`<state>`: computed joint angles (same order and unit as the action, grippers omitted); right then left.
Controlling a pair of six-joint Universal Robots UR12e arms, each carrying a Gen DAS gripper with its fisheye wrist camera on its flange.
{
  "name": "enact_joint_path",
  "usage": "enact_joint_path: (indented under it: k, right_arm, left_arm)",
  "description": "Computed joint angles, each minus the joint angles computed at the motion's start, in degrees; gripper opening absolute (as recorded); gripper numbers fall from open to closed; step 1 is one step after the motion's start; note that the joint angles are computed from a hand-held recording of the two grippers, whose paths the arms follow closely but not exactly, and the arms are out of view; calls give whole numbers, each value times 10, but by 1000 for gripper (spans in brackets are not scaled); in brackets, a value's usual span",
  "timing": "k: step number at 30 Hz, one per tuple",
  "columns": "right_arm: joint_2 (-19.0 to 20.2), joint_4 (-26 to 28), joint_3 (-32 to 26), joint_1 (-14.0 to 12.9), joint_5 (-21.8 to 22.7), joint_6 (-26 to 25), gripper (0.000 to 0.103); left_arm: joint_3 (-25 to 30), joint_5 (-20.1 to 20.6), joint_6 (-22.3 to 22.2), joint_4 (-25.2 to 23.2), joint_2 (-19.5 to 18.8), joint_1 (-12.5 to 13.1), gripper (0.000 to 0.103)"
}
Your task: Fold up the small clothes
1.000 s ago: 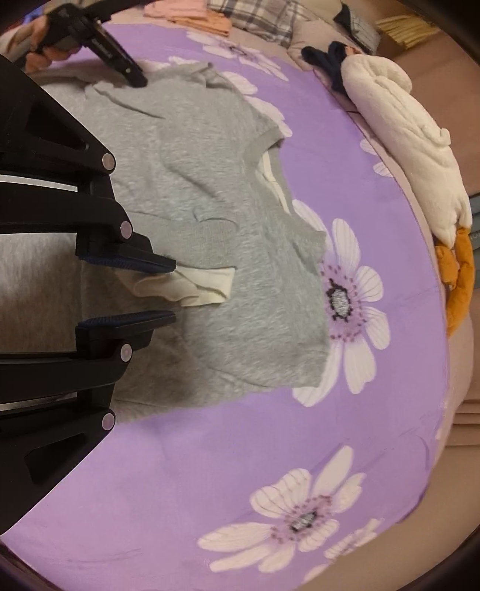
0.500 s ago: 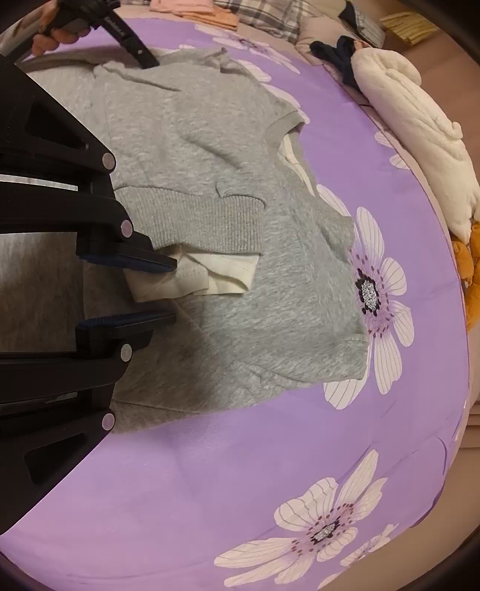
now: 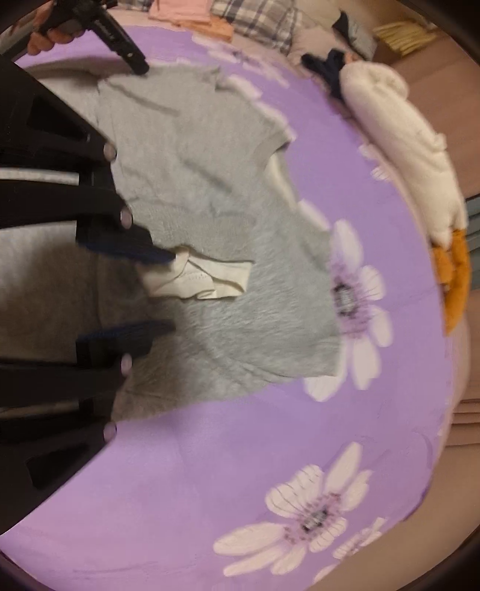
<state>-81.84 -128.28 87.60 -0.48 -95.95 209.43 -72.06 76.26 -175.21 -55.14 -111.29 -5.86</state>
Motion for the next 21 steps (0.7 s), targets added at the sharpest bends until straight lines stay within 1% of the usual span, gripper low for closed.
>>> enact_joint_path:
  k: [1,2,3,4,5,7,10,12,15,18,21]
  right_arm:
    - [-5,-10,2,3,-8,0,57]
    - [-11,-21,5,5,-12,-2,67]
    - [-17,-35,9,6,-10,-8,71]
    - [-22,-46,12,7,-6,-14,77]
    - [-27,-57,14,9,-3,-23,85]
    - [-35,-78,17,15,-10,-38,94]
    - [-45,-119,25,29,-33,-65,99]
    - [-52,-139,31,35,-36,-81,101]
    - [-61,-162,39,44,-42,-98,102]
    - [-72,-171,49,51,-51,-108,102]
    - [-86,-192,67,53,-49,-105,102]
  left_arm:
    - [-7,-11,-5,13,8,3,71]
    - [-13,-19,-8,24,14,6,74]
    - [-21,-30,-11,39,22,9,81]
    - [-31,-41,-11,54,32,13,89]
    - [-37,-49,-9,65,39,15,92]
    - [-50,-62,-3,83,55,19,100]
    - [-71,-76,-1,101,76,25,102]
    - [-83,-90,-4,101,88,30,103]
    - [-102,-106,0,93,104,36,103]
    - [-121,-118,10,84,117,41,103]
    - [-141,-117,14,80,132,43,103]
